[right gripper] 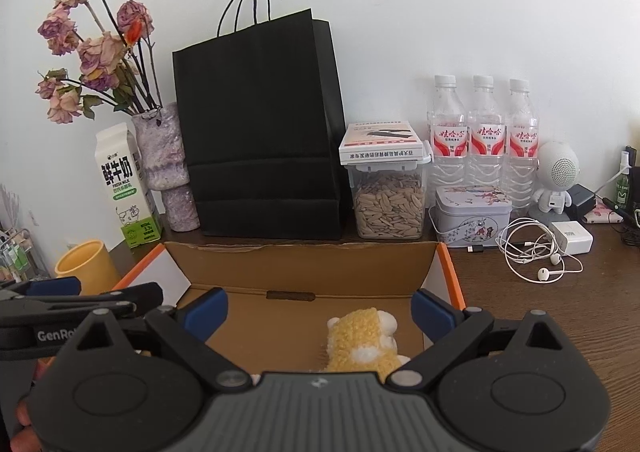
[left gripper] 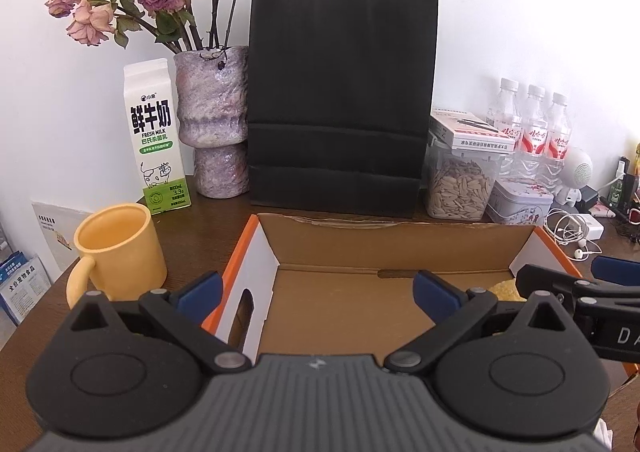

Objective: Organize objects
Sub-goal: 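Release the white bottle cap into the cardboard box with the left gripper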

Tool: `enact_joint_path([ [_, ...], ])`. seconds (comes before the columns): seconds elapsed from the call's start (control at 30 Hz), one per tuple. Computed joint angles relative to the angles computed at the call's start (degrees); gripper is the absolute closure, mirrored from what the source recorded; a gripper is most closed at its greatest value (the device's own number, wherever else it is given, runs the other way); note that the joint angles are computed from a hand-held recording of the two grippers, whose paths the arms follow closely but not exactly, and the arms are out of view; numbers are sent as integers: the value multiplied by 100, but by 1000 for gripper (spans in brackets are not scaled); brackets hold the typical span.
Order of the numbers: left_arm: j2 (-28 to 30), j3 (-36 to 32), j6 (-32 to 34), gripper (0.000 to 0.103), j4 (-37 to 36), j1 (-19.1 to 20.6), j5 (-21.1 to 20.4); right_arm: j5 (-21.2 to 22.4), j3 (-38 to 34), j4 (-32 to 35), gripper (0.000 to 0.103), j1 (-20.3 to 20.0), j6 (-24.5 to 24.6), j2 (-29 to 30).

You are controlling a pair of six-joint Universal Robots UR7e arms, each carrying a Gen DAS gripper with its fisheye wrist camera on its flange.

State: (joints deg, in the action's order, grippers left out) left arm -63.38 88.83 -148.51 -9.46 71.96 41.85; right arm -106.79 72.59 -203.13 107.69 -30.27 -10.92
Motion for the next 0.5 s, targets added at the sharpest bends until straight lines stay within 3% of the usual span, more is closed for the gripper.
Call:
enact_joint_path([
  [0.5,-916,1211,-66,0,-323,-692,-522,-27,1483,-939,4,212,87,-689],
])
